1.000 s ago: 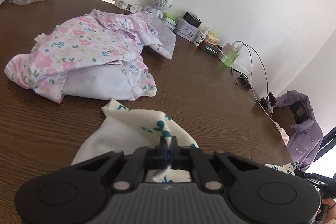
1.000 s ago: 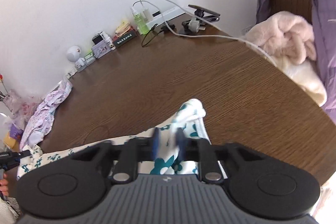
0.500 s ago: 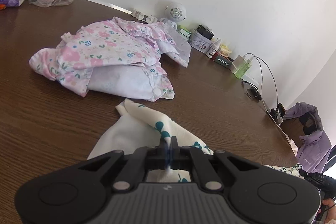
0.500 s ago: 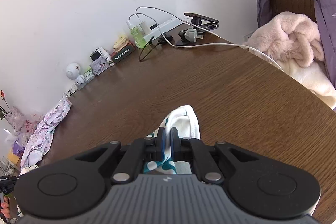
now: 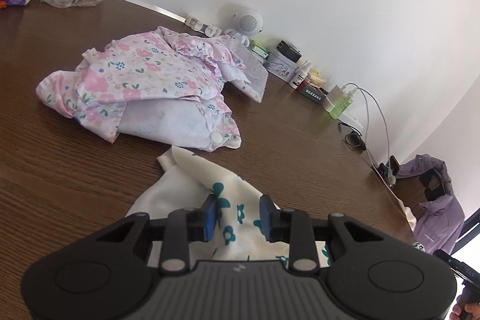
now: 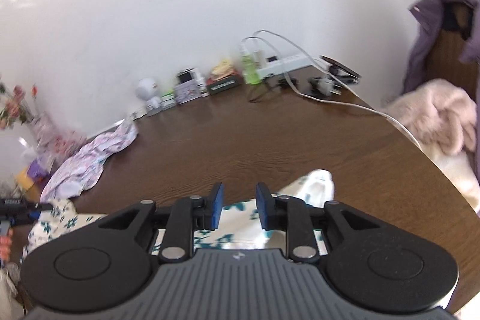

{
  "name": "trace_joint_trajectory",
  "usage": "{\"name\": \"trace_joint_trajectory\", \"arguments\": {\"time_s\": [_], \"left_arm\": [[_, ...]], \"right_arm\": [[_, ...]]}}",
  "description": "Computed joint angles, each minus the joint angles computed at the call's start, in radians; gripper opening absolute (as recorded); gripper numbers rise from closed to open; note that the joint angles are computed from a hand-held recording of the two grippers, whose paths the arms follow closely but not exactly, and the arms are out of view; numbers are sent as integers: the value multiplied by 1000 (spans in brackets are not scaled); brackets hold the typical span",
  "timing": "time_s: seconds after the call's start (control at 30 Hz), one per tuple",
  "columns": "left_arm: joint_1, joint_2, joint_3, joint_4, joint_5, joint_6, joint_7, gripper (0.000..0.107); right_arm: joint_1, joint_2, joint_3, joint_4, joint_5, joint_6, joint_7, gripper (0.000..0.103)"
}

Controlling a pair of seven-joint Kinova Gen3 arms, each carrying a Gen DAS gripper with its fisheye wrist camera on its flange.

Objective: Fold clothes

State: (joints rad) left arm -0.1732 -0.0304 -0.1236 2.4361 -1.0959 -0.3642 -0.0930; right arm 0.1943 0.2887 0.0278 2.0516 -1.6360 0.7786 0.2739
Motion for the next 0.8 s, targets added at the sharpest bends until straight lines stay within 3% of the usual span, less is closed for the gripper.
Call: {"name": "trace_joint_trajectory", "arguments": {"time_s": [0.03, 0.07, 0.2, 0.27, 0.33, 0.4, 0.5, 0.63, 0.7, 0.8], "left_arm": [[1, 4, 8, 0, 38, -2, -41, 7], [1, 9, 15, 1, 77, -8, -81, 1], [19, -24, 73, 4, 239, 81, -243, 3], [-13, -71, 153, 8, 302, 162, -325, 19], [21, -137, 179, 10, 299, 243, -406, 61], [112, -194, 167, 7, 238, 325, -487, 71], [251, -219, 169, -1, 174, 389, -609, 72], [417, -152, 204, -67, 182, 541, -756, 70], [418, -99, 275, -107, 142, 622, -758, 67], [391, -24, 368, -157, 64, 731, -653, 55]], "right_arm": [[-22, -5, -11, 0, 3, -23, 35, 31], [-36, -10, -33, -1, 8, -50, 67, 31], [-138, -16, -44, -18, 47, -202, 44, 31], [-144, -17, -48, -23, 112, -239, -32, 31], [-122, -15, -55, -19, 144, -242, -72, 31], [-91, -8, -58, -20, 163, -226, -109, 31], [-61, 4, -70, -26, 178, -213, -147, 31], [-51, 7, -87, -15, 148, -223, -110, 33], [-54, 11, -88, -15, 142, -230, -103, 33], [-51, 15, -88, -14, 147, -226, -95, 33]]}}
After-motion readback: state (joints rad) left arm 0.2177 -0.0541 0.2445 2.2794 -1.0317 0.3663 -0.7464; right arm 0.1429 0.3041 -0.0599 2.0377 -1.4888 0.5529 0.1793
